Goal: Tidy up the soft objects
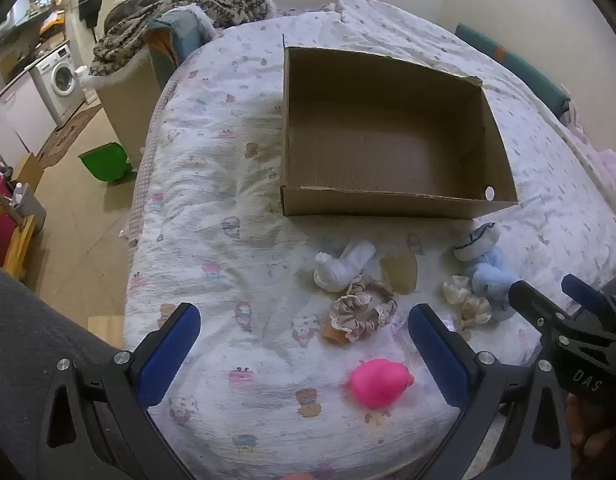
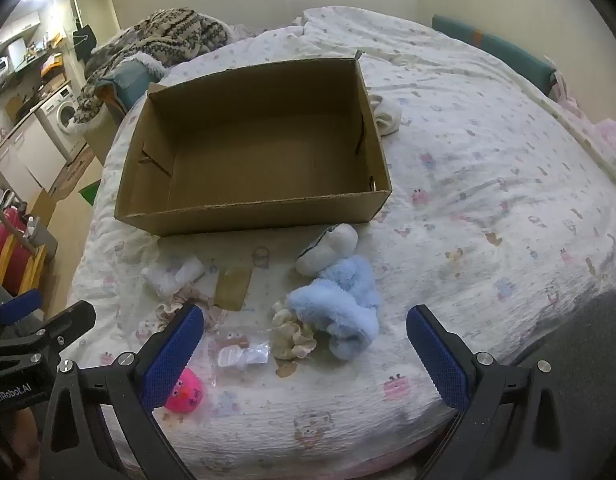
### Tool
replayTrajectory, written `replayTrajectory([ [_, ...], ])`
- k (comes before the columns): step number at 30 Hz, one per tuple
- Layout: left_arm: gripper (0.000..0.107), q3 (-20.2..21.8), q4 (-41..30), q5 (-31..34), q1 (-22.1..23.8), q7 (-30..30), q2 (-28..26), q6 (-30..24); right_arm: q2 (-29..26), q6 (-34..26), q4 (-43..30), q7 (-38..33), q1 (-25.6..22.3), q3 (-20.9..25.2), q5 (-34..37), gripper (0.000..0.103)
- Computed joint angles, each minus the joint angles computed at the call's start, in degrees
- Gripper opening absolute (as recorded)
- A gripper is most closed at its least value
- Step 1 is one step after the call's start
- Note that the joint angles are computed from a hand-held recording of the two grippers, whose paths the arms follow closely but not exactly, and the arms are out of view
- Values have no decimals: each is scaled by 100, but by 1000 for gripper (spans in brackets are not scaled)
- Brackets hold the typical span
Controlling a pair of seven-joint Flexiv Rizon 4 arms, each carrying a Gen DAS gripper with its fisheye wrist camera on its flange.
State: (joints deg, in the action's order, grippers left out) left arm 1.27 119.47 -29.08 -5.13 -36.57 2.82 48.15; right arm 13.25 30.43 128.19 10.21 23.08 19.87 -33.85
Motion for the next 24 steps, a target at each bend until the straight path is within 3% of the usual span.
replayTrajectory([
  [24,103,9,-20,-30,23,14,-11,-46,-27,12,-10,-17,3,-6,9,103],
])
